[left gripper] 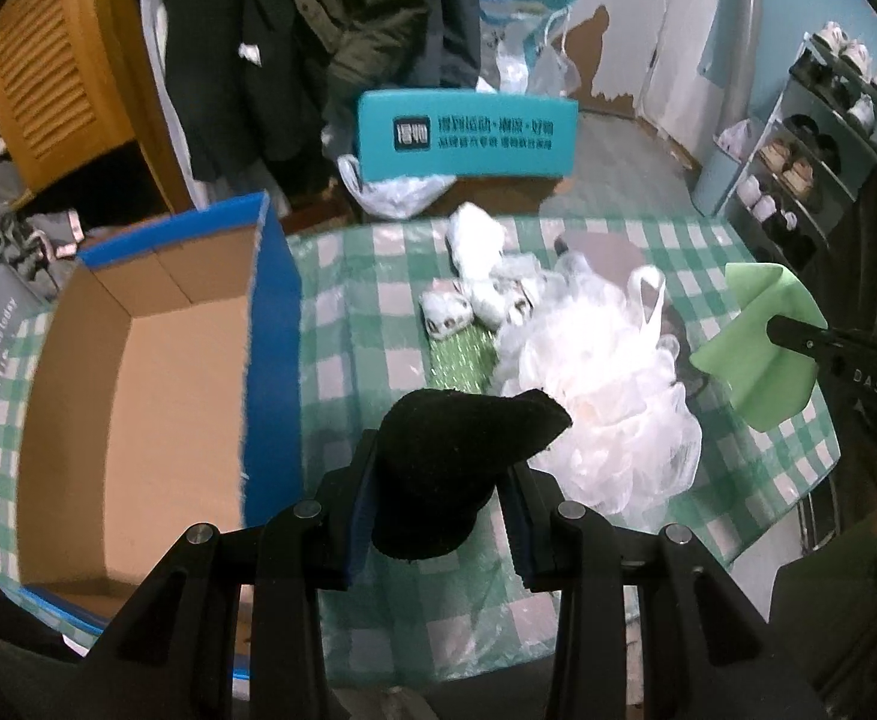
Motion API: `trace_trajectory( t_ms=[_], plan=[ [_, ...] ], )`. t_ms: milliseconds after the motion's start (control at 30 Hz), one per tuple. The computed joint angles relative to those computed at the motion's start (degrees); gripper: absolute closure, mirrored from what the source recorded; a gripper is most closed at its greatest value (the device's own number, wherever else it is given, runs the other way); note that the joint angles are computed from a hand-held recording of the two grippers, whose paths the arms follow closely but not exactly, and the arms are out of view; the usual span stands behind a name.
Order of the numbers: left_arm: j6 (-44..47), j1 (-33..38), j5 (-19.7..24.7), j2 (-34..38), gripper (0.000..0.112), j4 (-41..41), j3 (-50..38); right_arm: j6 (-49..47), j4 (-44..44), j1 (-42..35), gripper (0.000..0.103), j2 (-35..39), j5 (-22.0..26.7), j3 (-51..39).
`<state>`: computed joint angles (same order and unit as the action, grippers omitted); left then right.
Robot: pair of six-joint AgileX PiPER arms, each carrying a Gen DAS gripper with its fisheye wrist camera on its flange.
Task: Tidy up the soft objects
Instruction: 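Carry the black sock with left tool while right tool carries green sock over the box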
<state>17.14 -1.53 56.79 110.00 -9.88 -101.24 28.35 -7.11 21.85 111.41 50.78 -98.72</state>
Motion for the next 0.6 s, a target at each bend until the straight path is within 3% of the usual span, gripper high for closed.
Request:
trace_trajectory(
  t_ms=[367,600],
  plan=[
    [1.6,2.9,-1.1,-2.1,0.075,-0.6,-1.3,-3.2,1.0,3.2,0.099,2.3,1.1,-9.5],
    [2.5,5.5,-1.4,-2.5,0.075,-1.1,-2.1,-5.8,2.3,5.5,0.099,6.5,4.4,-19.9]
  ],
)
